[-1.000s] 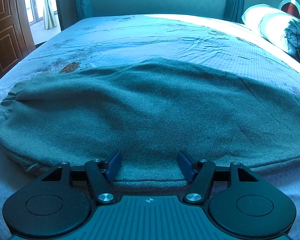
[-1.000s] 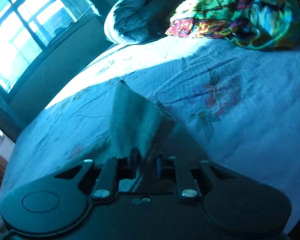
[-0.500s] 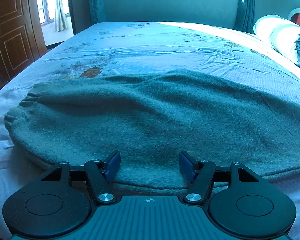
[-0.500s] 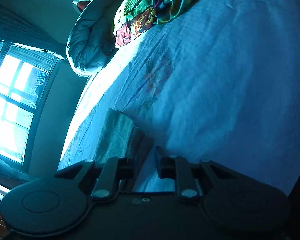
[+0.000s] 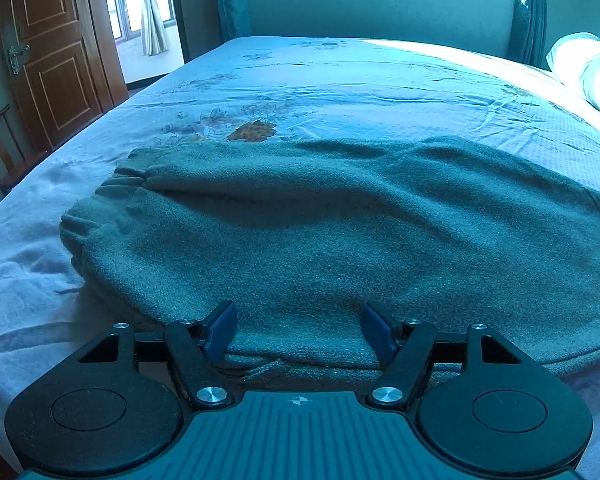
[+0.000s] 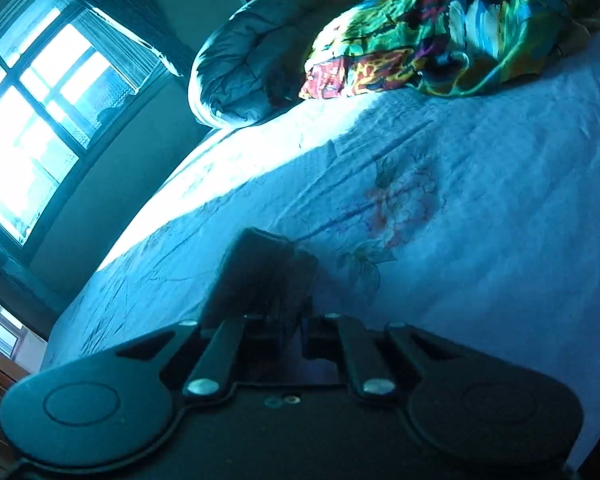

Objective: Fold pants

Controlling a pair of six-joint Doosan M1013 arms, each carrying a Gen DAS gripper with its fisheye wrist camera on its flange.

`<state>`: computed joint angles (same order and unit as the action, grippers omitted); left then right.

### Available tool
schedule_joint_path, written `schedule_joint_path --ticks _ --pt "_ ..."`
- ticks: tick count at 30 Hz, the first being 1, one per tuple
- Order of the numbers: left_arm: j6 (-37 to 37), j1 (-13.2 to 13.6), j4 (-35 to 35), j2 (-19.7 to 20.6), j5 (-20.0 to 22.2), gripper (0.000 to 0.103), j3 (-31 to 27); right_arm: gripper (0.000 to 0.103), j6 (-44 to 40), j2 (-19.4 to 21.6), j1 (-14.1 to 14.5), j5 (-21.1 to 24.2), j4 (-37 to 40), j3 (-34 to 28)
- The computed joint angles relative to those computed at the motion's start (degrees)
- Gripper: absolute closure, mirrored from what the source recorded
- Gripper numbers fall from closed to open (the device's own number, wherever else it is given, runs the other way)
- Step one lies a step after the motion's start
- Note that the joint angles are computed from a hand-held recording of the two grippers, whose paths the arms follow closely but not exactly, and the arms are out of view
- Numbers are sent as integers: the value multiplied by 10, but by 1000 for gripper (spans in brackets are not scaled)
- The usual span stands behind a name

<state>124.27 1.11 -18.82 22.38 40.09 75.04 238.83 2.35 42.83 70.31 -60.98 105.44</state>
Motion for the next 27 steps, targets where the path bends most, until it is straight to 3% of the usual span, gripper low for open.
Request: schedule_joint_path --ticks 2,3,9,11,13,16,17,20,22,24,25,27 --pt "10 2 -6 1 1 31 0 103 118 -11 3 -39 -32 41" --pt "12 3 -7 2 3 31 -2 103 148 -11 7 -36 -46 45" --pt "16 4 -9 -10 -10 31 3 101 65 29 46 146 -6 -33" --pt "48 3 -24 -19 -23 31 12 101 43 37 57 171 -37 -46" --pt "56 -4 -6 -22 -36 31 17 100 24 32 53 125 -70 -45" --pt "20 -6 20 -10 -7 31 4 98 37 30 34 24 -97 -35" --pt "19 -3 9 -8 -4 31 4 98 30 34 27 9 -82 -37" --pt "26 4 -21 -7 -1 30 6 103 70 27 14 7 -2 -21" --pt "21 5 -22 -9 -1 31 6 103 103 16 20 7 -12 -6" --pt "31 5 -35 -15 -11 30 11 101 29 29 24 43 -7 -39" --pt "43 4 -53 -18 -19 30 14 91 -5 34 22 40 -13 -51" --pt "56 -3 -69 -19 -29 30 15 90 -103 49 11 3 -22 -84"
